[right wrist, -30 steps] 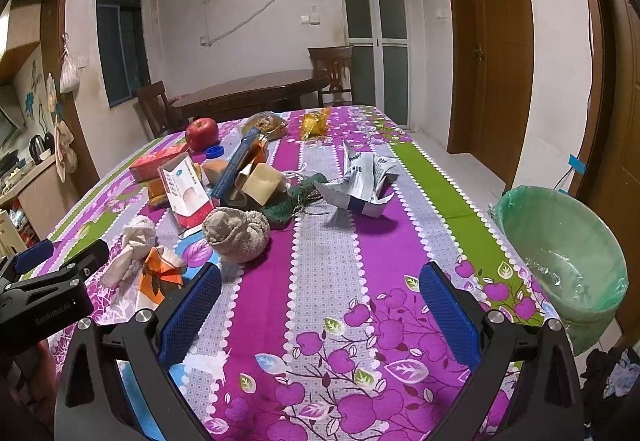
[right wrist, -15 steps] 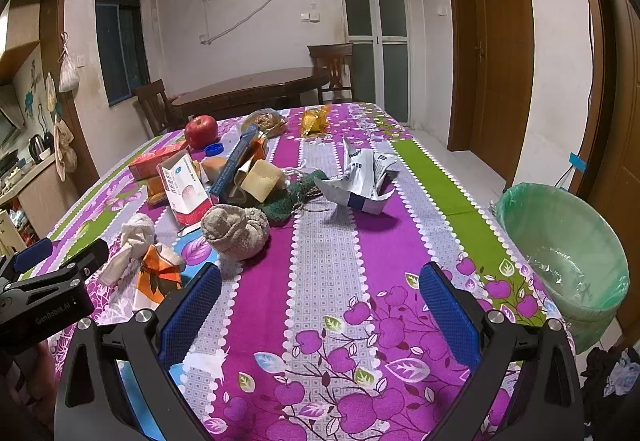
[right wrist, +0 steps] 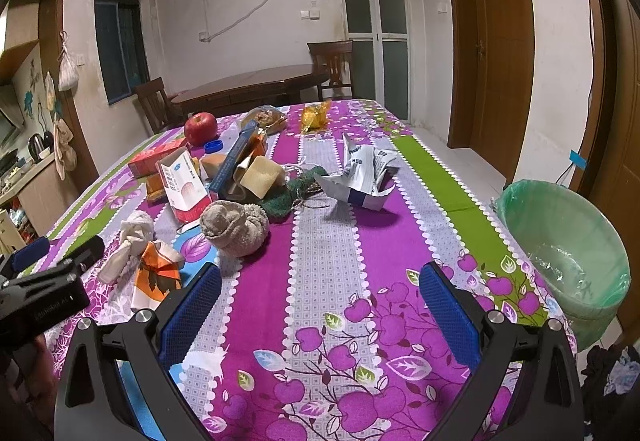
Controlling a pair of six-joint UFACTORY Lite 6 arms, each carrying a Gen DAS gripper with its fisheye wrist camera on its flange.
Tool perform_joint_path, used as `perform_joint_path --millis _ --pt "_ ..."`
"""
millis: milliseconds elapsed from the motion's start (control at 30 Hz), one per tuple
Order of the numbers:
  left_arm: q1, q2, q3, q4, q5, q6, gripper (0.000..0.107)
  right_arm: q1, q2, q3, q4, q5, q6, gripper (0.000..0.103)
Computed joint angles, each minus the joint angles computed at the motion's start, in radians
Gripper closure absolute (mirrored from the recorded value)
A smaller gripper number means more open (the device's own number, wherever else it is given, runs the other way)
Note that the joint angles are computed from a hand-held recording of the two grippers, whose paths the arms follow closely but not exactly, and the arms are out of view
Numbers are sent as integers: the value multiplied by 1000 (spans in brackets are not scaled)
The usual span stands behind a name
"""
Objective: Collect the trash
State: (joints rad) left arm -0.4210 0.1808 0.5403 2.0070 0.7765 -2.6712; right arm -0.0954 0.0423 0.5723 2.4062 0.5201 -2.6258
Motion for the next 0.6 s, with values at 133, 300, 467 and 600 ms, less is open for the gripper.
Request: perform_joint_path --millis 133,300,467,600 --pt "83 -48 -31 59 -9 31 9 0 1 5 -7 -2 4 4" --pt "239 -122 -83 146 -30 85 9 -30 -5 8 -33 34 10 4" --pt "421 -194 -137 365 -157 -23 9 -52 -25 9 -162 92 66 4" --pt "424 -213 -161 364 -122 23 9 -29 -37 14 -386 139 157 10"
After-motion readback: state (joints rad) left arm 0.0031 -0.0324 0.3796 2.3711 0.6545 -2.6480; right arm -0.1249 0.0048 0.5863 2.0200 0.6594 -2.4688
